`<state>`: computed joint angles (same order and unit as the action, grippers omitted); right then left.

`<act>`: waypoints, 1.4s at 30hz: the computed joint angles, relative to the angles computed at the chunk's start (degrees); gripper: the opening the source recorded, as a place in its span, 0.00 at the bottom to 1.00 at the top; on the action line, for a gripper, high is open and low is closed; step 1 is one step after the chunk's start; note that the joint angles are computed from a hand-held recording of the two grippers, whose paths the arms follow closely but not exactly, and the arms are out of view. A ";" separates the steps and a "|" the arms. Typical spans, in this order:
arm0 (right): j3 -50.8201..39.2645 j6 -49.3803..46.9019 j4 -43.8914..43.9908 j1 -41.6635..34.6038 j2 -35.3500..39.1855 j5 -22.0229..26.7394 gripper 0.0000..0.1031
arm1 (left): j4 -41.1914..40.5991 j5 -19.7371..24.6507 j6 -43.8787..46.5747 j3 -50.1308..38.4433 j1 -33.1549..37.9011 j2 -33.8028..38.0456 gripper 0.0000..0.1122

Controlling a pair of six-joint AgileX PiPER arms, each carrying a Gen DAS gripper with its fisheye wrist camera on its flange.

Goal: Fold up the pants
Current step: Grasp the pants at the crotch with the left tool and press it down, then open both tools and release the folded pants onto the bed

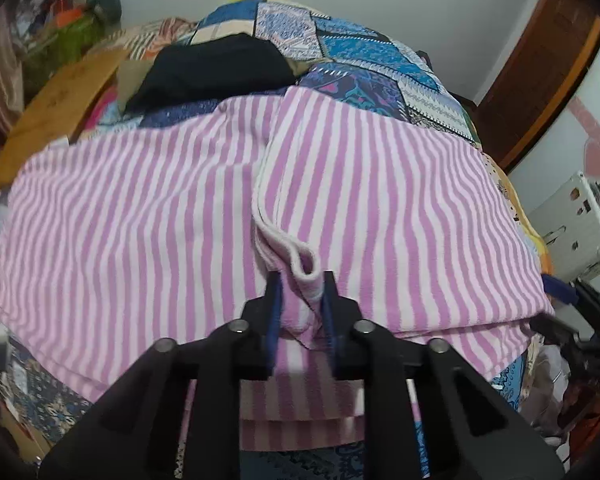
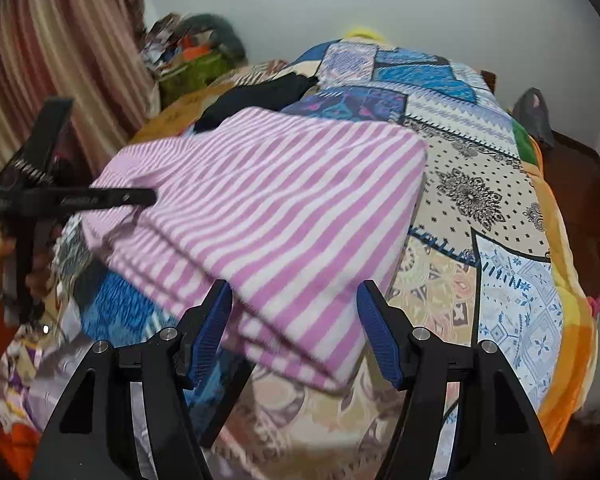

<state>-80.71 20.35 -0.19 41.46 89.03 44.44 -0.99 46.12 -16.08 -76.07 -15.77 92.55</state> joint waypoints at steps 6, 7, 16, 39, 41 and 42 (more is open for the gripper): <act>2.04 1.43 -2.96 -0.68 -0.74 -1.25 0.37 | 3.42 0.03 -2.39 0.22 -1.61 -3.87 0.10; 2.84 1.64 -3.35 -0.90 -1.57 -1.58 0.34 | 4.18 0.07 -3.02 0.57 -1.83 -4.85 0.10; 5.45 -4.18 3.53 -5.21 -5.79 0.74 0.27 | 4.79 2.43 -4.22 5.89 -2.32 -9.95 0.05; -22.84 -16.17 10.59 -12.60 15.87 2.34 0.43 | 0.13 10.47 8.37 -36.07 0.88 22.77 0.39; -27.97 -18.08 12.76 -13.00 20.52 4.05 0.43 | -0.69 13.54 9.19 -42.48 0.43 27.97 0.39; -31.06 -18.75 13.78 -13.27 23.22 5.43 0.43 | -0.53 15.07 9.37 -45.54 0.18 30.50 0.39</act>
